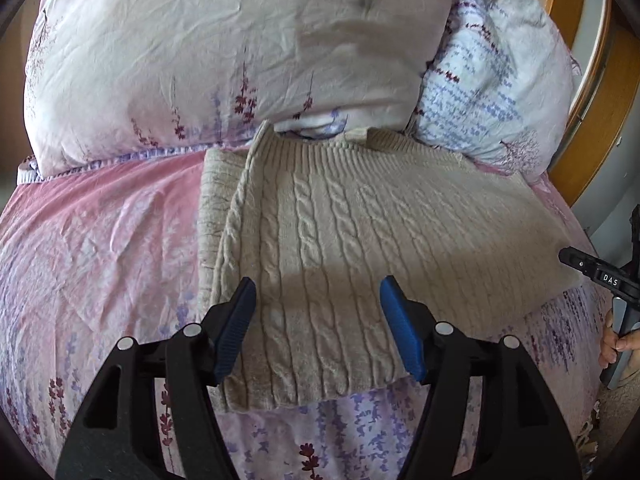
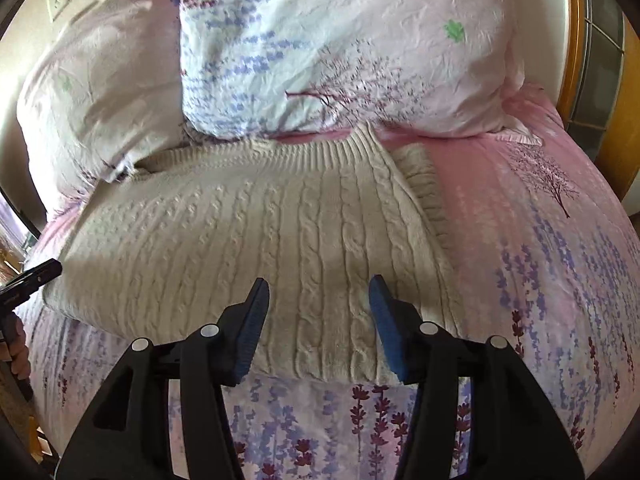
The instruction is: Fold small clothes
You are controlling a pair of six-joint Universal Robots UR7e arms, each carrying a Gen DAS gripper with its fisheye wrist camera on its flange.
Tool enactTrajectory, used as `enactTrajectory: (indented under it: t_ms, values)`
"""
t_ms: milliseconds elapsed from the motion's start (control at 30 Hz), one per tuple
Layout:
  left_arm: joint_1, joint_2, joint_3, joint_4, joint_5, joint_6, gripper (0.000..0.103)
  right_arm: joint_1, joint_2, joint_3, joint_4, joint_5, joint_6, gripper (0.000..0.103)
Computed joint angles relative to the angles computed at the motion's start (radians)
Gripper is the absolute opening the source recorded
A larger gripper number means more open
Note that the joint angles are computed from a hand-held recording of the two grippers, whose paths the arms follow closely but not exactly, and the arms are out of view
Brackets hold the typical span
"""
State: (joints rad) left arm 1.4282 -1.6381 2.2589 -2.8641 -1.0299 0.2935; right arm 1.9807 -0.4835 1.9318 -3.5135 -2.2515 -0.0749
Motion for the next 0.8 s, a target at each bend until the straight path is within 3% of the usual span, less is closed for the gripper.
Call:
enactTrajectory:
  t_ms: [233, 400, 467, 600, 667, 800]
  values:
    - [0.034, -0.002, -0.006, 0.007, -0.042, -0.004, 0.064, 0.002, 0.006, -0.005, 0.064, -0.037, 0.022, 0.057]
    - [0.080, -0.058, -0.037, 0.032, -0.160, -0.063, 0.067, 0.012, -0.015, -0.018, 0.096, -0.018, 0.085, 0.060]
    - [0.088, -0.057, -0.058, 0.021, -0.146, -0.084, 0.069, 0.019, -0.011, -0.042, 0.105, -0.017, 0.082, 0.075]
    - [0.139, -0.042, -0.132, 0.090, -0.196, -0.161, 0.071, 0.054, 0.033, -0.110, 0.119, -0.046, 0.055, 0.087]
    - [0.159, -0.024, -0.165, 0.119, -0.211, -0.189, 0.073, 0.076, 0.068, -0.153, 0.121, -0.087, 0.037, 0.100]
    - [0.186, 0.007, -0.212, 0.174, -0.254, -0.226, 0.074, 0.096, 0.124, -0.224, 0.123, -0.116, -0.005, 0.101]
